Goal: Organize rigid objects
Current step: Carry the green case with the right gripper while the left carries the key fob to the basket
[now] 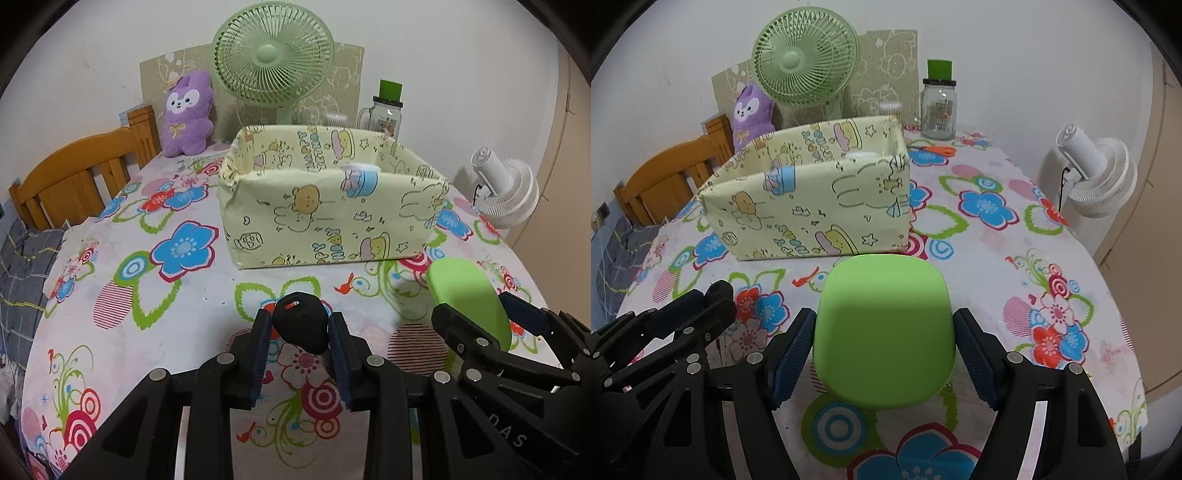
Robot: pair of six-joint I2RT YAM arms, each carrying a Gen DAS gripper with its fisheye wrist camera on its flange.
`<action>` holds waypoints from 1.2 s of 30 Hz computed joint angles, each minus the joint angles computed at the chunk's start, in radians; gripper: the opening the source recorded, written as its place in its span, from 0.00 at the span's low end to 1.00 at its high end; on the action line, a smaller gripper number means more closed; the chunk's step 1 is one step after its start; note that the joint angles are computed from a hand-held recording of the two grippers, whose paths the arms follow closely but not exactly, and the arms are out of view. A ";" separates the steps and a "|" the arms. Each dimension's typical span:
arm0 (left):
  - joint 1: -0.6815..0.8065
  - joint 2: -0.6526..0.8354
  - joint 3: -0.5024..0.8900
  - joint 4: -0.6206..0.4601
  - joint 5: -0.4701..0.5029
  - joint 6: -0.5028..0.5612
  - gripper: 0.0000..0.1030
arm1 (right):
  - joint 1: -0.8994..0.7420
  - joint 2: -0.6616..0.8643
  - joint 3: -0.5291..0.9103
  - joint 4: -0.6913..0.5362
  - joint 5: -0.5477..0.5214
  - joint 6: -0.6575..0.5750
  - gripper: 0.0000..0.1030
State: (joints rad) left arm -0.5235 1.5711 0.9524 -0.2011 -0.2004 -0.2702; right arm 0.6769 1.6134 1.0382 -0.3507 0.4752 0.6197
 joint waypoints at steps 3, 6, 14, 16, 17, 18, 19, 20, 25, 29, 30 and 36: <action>-0.005 -0.025 -0.001 -0.012 -0.006 -0.002 0.31 | 0.014 -0.025 0.001 -0.018 0.029 0.000 0.75; -0.015 -0.050 0.005 -0.031 -0.020 -0.006 0.31 | 0.021 -0.052 0.000 -0.033 0.039 0.004 0.75; -0.036 -0.098 0.028 -0.072 -0.045 -0.013 0.31 | 0.037 -0.108 0.019 -0.084 0.068 -0.006 0.75; -0.042 -0.107 0.039 -0.084 -0.052 -0.013 0.31 | 0.041 -0.121 0.024 -0.096 0.077 -0.007 0.75; -0.045 -0.114 0.043 -0.090 -0.055 -0.011 0.31 | 0.043 -0.129 0.027 -0.103 0.080 -0.008 0.75; -0.047 -0.118 0.047 -0.093 -0.058 -0.010 0.31 | 0.045 -0.136 0.029 -0.108 0.085 -0.009 0.75; -0.051 -0.124 0.051 -0.099 -0.062 -0.010 0.31 | 0.045 -0.141 0.033 -0.113 0.088 -0.013 0.75; -0.053 -0.131 0.053 -0.102 -0.064 -0.009 0.31 | 0.047 -0.147 0.036 -0.119 0.094 -0.014 0.75; -0.063 -0.146 0.073 -0.122 -0.076 -0.005 0.31 | 0.053 -0.172 0.054 -0.146 0.114 -0.024 0.75; -0.069 -0.153 0.092 -0.135 -0.082 0.000 0.31 | 0.053 -0.188 0.064 -0.158 0.118 -0.029 0.75; -0.070 -0.154 0.095 -0.136 -0.084 0.001 0.31 | 0.054 -0.190 0.067 -0.161 0.120 -0.028 0.75; -0.069 -0.143 0.125 -0.147 -0.091 0.006 0.31 | 0.052 -0.197 0.083 -0.170 0.127 -0.038 0.75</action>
